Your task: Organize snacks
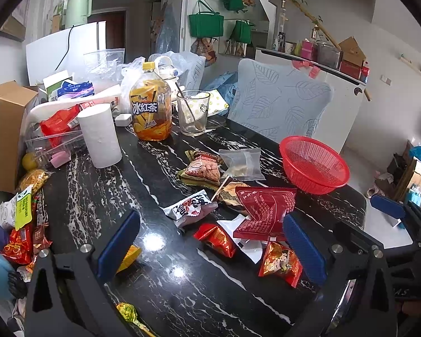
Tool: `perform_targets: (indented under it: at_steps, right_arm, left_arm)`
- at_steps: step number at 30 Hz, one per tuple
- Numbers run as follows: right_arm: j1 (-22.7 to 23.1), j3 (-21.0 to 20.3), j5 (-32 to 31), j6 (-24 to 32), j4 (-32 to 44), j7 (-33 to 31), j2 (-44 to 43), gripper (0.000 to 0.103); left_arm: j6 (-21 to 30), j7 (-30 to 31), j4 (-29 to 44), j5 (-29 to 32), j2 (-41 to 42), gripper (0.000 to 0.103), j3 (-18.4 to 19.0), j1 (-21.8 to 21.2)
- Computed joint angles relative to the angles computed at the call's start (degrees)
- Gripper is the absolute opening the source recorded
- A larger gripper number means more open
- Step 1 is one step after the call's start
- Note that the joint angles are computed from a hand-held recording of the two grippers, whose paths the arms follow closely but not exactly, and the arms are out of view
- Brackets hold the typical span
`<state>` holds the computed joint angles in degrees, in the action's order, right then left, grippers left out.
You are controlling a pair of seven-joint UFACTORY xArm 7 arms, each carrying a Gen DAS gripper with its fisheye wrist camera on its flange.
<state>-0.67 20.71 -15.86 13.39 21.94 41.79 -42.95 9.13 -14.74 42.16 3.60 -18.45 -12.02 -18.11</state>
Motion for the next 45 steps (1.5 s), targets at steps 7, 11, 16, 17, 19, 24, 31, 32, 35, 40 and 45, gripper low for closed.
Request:
perform_targets:
  at_steps: [7, 11, 16, 17, 19, 24, 31, 32, 35, 40, 45]
  right_arm:
    - [-0.07, -0.24, -0.07, -0.01, -0.14, -0.13, -0.21, 0.103]
    - [0.02, -0.29, -0.01, 0.07, -0.26, -0.18, -0.41, 0.103]
    - [-0.08, -0.22, -0.04, 0.02, -0.25, -0.19, -0.39, 0.103]
    - [-0.15, -0.12, -0.07, 0.07, -0.26, -0.13, -0.44, 0.103]
    - [-0.13, -0.19, -0.13, 0.16, -0.28, -0.25, -0.47, 0.103]
    - [-0.27, -0.06, -0.23, 0.14, -0.54, -0.21, -0.79, 0.103]
    - [0.76, -1.27, 0.26, -0.83, -1.28, -1.38, -0.56, 0.103]
    - [0.97, -1.55, 0.41, -1.01, -1.46, -1.7, -0.49, 0.103]
    - [1.52, -2.18, 0.9, -1.37, -1.92, -2.6, -0.07, 0.103]
    - [3.77, -4.77, 2.53, -3.19, -3.09, -5.3, 1.92, 0.103]
    - [8.24, -9.41, 5.63, -6.54, -4.62, -10.85, 5.5, 0.103]
  left_arm:
    - [-0.29, 0.03, -0.06, 0.14, 0.12, 0.103, -0.02, 0.01]
    - [0.05, 0.37, -0.04, -0.32, 0.01, 0.103, 0.36, -0.38]
    - [-0.39, 0.72, -0.23, -0.55, -0.08, 0.103, 0.5, -0.59]
    - [-0.46, 0.75, -0.25, -0.52, -0.1, 0.103, 0.46, -0.52]
    - [-0.36, 0.46, -0.21, -0.16, -0.13, 0.103, 0.08, -0.08]
    - [-0.08, 1.0, -0.09, -0.94, -0.02, 0.103, 0.66, -0.76]
    - [-0.87, 1.18, -0.49, -1.61, 0.18, 0.103, 0.64, -1.16]
    - [-1.12, 0.81, -0.68, -1.54, 0.22, 0.103, 0.37, -0.99]
    - [-1.42, -0.25, -1.12, -1.45, 0.59, 0.103, -0.16, -0.87]
    - [-0.49, -2.32, -1.41, -0.2, 1.36, 0.103, -1.44, -0.19]
    - [0.29, -6.47, -2.32, 2.67, 1.81, 0.103, -3.11, 1.58]
